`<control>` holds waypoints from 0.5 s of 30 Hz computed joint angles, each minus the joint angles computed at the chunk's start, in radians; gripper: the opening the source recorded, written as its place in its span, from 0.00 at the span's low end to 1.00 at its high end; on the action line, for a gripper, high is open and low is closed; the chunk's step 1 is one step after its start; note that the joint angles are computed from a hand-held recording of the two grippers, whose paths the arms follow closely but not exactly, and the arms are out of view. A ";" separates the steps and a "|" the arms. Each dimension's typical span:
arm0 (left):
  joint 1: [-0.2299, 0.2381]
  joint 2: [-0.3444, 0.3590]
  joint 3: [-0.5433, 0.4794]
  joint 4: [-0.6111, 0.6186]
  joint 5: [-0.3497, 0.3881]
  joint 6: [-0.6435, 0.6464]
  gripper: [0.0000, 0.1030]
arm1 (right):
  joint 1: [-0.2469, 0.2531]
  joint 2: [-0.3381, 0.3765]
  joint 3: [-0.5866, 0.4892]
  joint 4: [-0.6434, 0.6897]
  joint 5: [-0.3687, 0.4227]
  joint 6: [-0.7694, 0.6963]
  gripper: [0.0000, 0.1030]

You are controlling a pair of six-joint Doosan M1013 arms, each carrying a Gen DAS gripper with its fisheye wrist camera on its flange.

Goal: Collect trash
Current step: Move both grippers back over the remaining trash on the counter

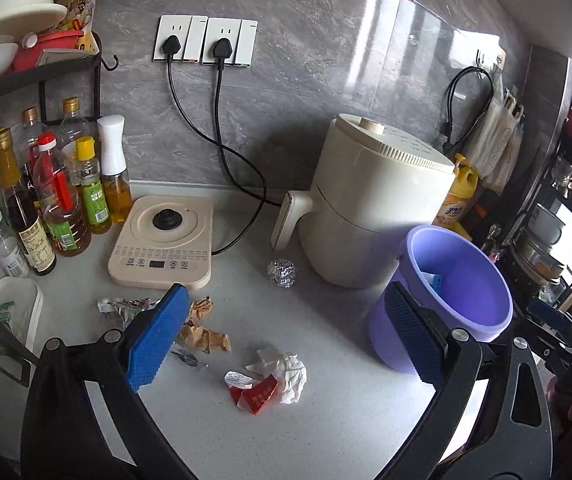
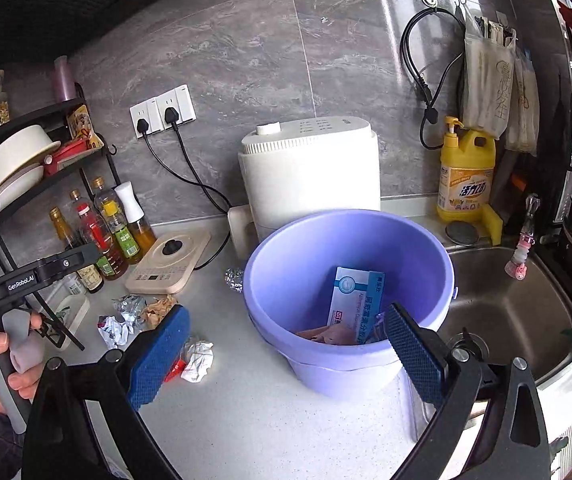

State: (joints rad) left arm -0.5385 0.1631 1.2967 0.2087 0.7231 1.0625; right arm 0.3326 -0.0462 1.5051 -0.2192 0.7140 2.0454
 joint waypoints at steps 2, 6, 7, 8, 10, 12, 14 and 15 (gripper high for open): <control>0.010 -0.016 0.023 0.001 0.000 -0.015 0.94 | 0.014 0.010 -0.008 0.028 -0.001 -0.042 0.92; 0.022 -0.044 0.067 0.031 0.002 -0.063 0.94 | 0.041 0.028 -0.024 0.072 -0.003 -0.118 0.92; 0.026 -0.051 0.079 0.034 -0.003 -0.067 0.94 | 0.047 0.035 -0.030 0.083 0.001 -0.130 0.92; 0.029 -0.056 0.088 0.035 -0.001 -0.070 0.94 | 0.051 0.041 -0.035 0.095 0.005 -0.143 0.92; 0.035 -0.065 0.104 0.040 0.000 -0.080 0.94 | 0.058 0.053 -0.044 0.125 0.014 -0.173 0.90; 0.041 -0.073 0.120 0.041 -0.003 -0.087 0.94 | 0.064 0.065 -0.053 0.154 0.025 -0.205 0.88; 0.047 -0.078 0.131 0.043 0.002 -0.095 0.94 | 0.070 0.077 -0.061 0.186 0.037 -0.237 0.86; 0.050 -0.080 0.137 0.045 0.004 -0.101 0.94 | 0.071 0.084 -0.066 0.201 0.044 -0.254 0.85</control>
State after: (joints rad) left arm -0.4890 0.0833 1.4334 0.2537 0.7267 0.9611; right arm 0.4039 0.0381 1.4392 -0.0177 0.7578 1.7917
